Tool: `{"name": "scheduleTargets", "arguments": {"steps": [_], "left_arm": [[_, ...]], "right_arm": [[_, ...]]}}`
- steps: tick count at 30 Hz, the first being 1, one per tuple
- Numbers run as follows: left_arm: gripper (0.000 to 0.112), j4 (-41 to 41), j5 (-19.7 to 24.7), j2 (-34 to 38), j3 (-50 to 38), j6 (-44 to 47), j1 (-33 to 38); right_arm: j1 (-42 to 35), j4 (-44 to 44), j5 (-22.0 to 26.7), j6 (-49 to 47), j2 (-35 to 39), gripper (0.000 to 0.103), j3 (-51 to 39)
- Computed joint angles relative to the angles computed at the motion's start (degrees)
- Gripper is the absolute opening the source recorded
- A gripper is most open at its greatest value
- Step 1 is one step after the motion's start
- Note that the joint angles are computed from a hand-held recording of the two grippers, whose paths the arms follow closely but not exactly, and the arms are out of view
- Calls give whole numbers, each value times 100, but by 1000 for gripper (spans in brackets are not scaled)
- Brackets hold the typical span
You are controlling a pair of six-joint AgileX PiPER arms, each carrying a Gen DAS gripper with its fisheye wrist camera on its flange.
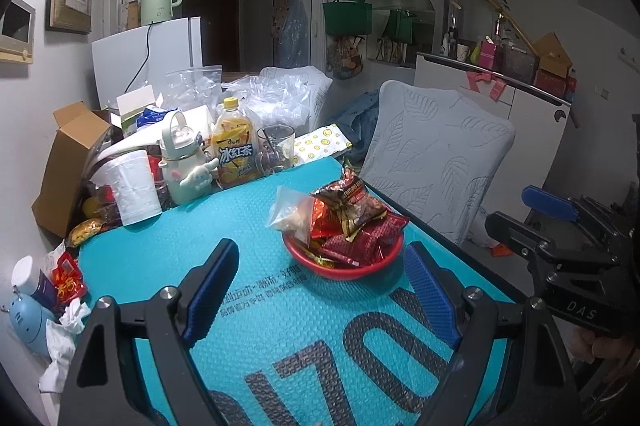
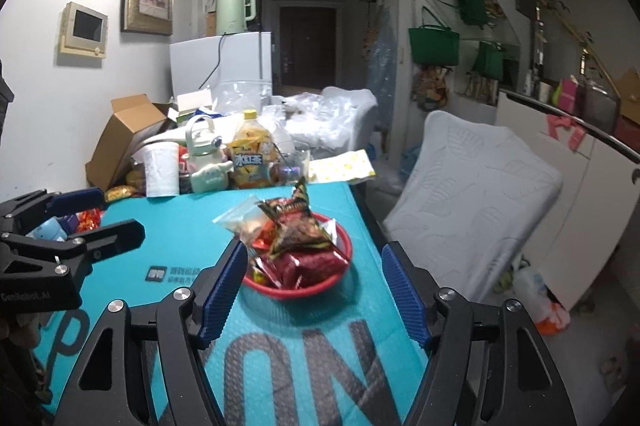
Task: Organize snacks
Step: 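Withdraw both open tools back from the basket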
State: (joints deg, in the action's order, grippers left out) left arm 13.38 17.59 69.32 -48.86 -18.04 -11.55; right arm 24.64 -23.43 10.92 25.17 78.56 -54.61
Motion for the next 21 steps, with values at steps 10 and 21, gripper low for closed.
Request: {"name": "scheduleTargets", "arguments": {"steps": [10,21], "left_arm": [[85,-1423,-281,-87,642,980,149],[85,-1040,-306,20,737,482,40]], "right_arm": [[-32,79,-202,304,-228,71,735],[-83,710,-287,-253,-250,71,1011]]}}
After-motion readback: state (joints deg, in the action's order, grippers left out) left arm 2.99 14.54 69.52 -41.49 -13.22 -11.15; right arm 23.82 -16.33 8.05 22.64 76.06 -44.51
